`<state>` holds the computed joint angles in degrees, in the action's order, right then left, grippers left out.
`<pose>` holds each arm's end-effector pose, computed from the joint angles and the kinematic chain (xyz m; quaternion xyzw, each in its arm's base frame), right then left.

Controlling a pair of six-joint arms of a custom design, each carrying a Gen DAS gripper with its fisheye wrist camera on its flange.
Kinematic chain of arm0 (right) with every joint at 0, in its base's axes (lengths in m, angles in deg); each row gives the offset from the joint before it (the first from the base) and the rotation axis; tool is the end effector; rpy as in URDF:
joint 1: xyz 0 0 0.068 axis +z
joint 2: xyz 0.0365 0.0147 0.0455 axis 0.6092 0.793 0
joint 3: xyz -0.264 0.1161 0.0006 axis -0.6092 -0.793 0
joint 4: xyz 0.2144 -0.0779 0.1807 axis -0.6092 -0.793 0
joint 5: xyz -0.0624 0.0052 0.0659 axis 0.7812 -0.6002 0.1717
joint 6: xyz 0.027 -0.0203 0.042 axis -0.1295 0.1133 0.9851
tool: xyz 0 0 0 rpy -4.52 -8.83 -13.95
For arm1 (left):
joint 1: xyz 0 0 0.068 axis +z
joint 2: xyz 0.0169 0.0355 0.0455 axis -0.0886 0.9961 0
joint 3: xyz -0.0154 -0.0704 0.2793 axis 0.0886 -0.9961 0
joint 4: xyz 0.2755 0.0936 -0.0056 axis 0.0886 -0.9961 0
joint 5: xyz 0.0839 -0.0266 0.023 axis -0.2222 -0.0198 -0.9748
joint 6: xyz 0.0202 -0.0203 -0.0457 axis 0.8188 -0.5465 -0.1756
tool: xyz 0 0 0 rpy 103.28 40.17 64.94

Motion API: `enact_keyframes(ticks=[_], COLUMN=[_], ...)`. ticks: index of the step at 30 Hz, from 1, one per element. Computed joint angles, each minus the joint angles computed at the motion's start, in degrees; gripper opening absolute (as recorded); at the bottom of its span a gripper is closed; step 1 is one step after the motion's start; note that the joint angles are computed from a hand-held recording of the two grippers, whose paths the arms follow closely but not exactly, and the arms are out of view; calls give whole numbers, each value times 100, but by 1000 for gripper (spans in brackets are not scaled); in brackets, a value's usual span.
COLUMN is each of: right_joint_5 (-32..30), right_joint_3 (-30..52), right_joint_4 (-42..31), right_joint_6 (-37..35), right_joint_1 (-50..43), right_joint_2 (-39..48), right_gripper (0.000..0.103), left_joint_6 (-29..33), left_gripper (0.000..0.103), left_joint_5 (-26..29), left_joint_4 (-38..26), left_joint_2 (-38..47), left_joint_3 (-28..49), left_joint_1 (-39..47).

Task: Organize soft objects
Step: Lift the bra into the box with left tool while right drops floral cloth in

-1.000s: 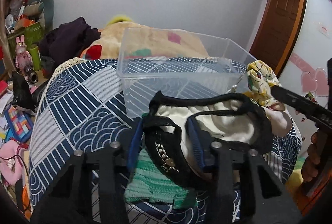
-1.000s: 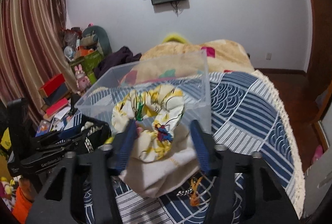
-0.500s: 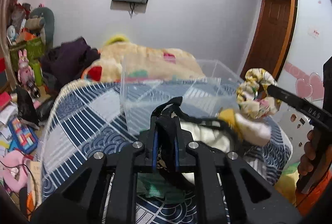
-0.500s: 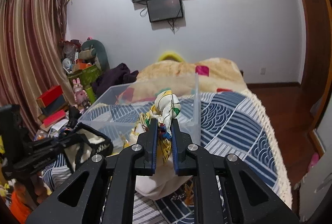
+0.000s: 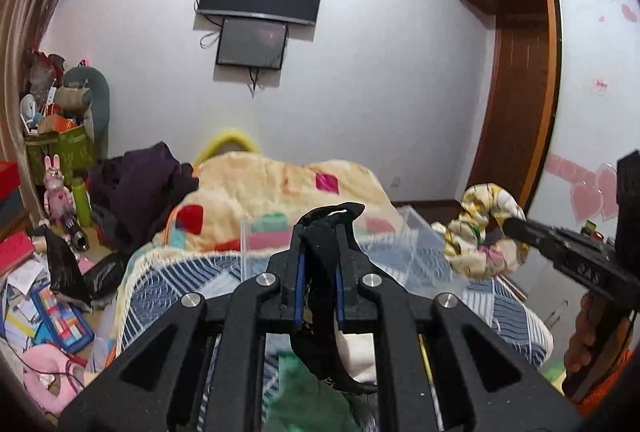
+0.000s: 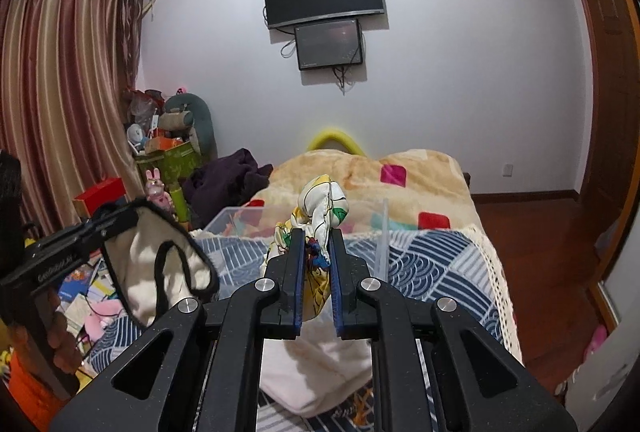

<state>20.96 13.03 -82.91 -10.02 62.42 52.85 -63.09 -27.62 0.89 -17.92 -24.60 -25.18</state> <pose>0.2165 0.0869 0.2950 0.0141 0.8257 0.0390 0.5626 0.2767 -0.1082 0.2993 0.1521 0.7965 -0.2032 0.5488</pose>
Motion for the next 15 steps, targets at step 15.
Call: enact_keyframes(ticks=[15], right_joint_5=[-515], right_joint_3=[883], right_joint_4=[-92], right_joint_6=[-227], right_joint_1=[-461], right_joint_2=[1802], right_gripper=[10], left_joint_6=[-530], left_gripper=[11], left_joint_5=[-355], left_joint_4=[163], left_joint_2=[2253], left_joint_3=[1554], left_joint_1=[87])
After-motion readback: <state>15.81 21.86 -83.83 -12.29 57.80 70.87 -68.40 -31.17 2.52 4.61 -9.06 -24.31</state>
